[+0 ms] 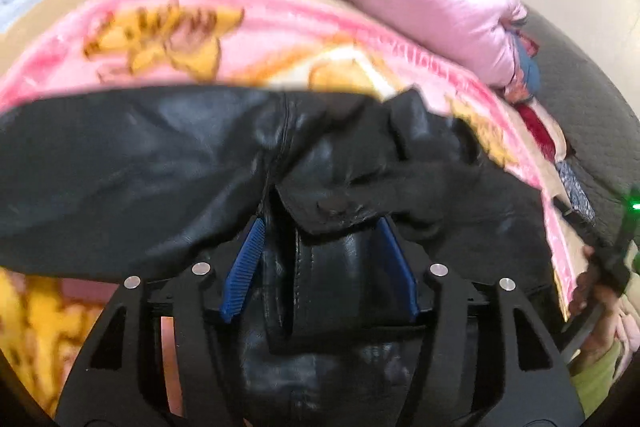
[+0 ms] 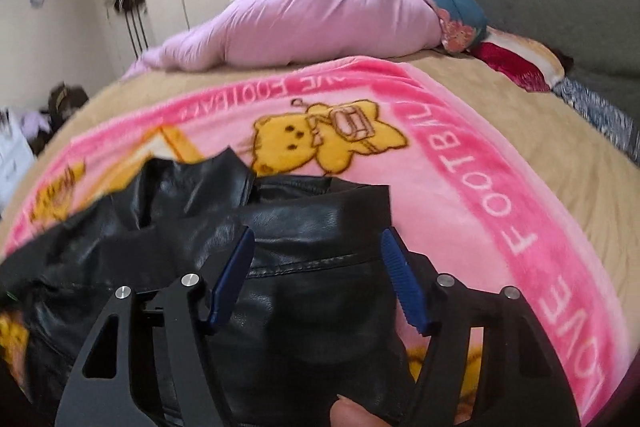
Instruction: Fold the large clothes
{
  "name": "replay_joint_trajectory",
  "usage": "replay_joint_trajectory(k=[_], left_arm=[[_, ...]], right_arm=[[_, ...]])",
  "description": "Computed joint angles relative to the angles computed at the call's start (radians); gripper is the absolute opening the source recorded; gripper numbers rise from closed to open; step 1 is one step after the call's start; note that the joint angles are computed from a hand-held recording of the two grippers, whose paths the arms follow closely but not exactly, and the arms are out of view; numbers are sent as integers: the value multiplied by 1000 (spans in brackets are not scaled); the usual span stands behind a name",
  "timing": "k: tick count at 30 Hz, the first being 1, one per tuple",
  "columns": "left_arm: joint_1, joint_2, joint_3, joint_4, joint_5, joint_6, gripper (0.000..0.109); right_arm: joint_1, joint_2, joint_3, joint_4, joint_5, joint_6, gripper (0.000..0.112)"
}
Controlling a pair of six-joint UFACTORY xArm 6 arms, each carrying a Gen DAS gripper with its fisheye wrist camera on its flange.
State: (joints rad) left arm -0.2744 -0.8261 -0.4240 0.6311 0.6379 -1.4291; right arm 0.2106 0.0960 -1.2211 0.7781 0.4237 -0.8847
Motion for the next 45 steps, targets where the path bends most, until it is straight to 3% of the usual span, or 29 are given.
replay_joint_trajectory(k=[3, 6, 11, 15, 19, 22, 30, 34, 45], left_arm=[[-36, 3, -58, 56, 17, -8, 58], [-49, 105, -128, 56, 0, 37, 59], [-12, 283, -163, -101, -65, 146, 60], [34, 283, -103, -142, -145, 155, 59], [34, 295, -99, -135, -155, 179, 58], [46, 266, -78, -163, -188, 176, 59], [-69, 220, -153, 5, -48, 77, 73], [-115, 234, -177, 19, -5, 80, 78], [-169, 273, -188, -13, 86, 103, 87]], right_arm=[[1, 39, -22, -116, 25, 90, 64], [-3, 67, -38, -176, 56, 153, 65], [-32, 117, -84, -201, 133, 217, 66], [-39, 119, -88, -199, 154, 217, 66], [-20, 115, -60, -263, 102, 245, 67], [-23, 101, -50, -230, 98, 219, 67], [-50, -15, 18, -27, 131, 50, 70], [-73, -70, 43, 66, 220, -18, 71], [-36, -185, 176, 51, 231, -63, 77]])
